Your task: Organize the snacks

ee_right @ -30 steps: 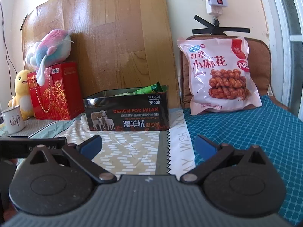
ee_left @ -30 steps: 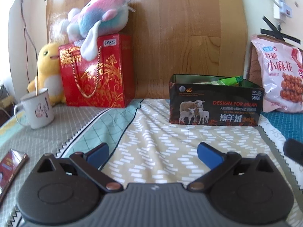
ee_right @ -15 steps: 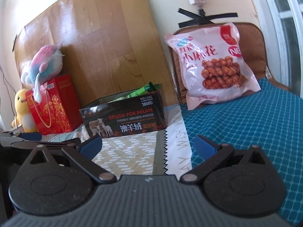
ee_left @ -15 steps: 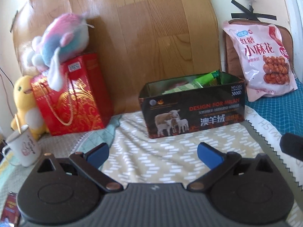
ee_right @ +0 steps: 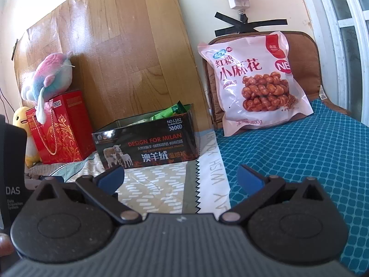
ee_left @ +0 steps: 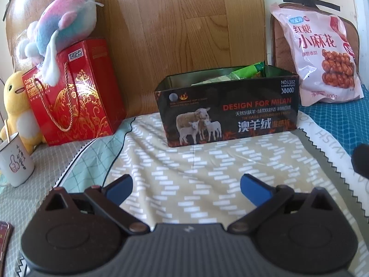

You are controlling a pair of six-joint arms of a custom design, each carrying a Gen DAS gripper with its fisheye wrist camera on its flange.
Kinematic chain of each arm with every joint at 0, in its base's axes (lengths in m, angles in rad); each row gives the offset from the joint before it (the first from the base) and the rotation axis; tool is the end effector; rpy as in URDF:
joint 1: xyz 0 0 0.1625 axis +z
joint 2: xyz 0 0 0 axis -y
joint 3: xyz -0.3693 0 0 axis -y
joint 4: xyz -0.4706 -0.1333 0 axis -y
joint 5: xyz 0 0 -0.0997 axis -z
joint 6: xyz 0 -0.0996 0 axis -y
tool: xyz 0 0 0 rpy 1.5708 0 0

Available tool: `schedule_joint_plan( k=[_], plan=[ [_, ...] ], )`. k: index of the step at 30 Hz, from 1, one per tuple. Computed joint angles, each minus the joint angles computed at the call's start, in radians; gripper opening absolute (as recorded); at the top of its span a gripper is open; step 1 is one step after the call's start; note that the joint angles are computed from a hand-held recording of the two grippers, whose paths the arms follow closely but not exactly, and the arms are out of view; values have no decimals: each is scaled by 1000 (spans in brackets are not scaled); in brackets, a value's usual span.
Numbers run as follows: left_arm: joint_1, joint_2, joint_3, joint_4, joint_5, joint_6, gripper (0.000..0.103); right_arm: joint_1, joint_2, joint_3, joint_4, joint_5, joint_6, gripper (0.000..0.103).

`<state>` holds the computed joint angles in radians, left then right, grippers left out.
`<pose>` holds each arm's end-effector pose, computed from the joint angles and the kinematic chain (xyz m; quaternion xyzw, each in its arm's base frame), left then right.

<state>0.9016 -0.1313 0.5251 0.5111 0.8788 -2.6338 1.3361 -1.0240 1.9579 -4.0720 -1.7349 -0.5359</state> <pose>-0.3231 -0.7258 -0.0916 0.4013 0.8010 -0.3323 0.2947 -0.0188 -0.5821 0.1990 0.0487 -0.7066 0.6301 0.3182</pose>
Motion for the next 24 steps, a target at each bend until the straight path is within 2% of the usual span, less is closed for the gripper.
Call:
schedule_joint_plan(
  k=[6,18,24],
  plan=[
    [-2,12,-22,13,-40,3,103,0,1,0,-4,-1,5,103],
    [2,-13,-9,36,-8,-21,103,-1,-1,0,-3,2,2,103],
    [0,-12,-9,36,-21,-22,103,-1,0,0,-4,1,2,103]
  ],
)
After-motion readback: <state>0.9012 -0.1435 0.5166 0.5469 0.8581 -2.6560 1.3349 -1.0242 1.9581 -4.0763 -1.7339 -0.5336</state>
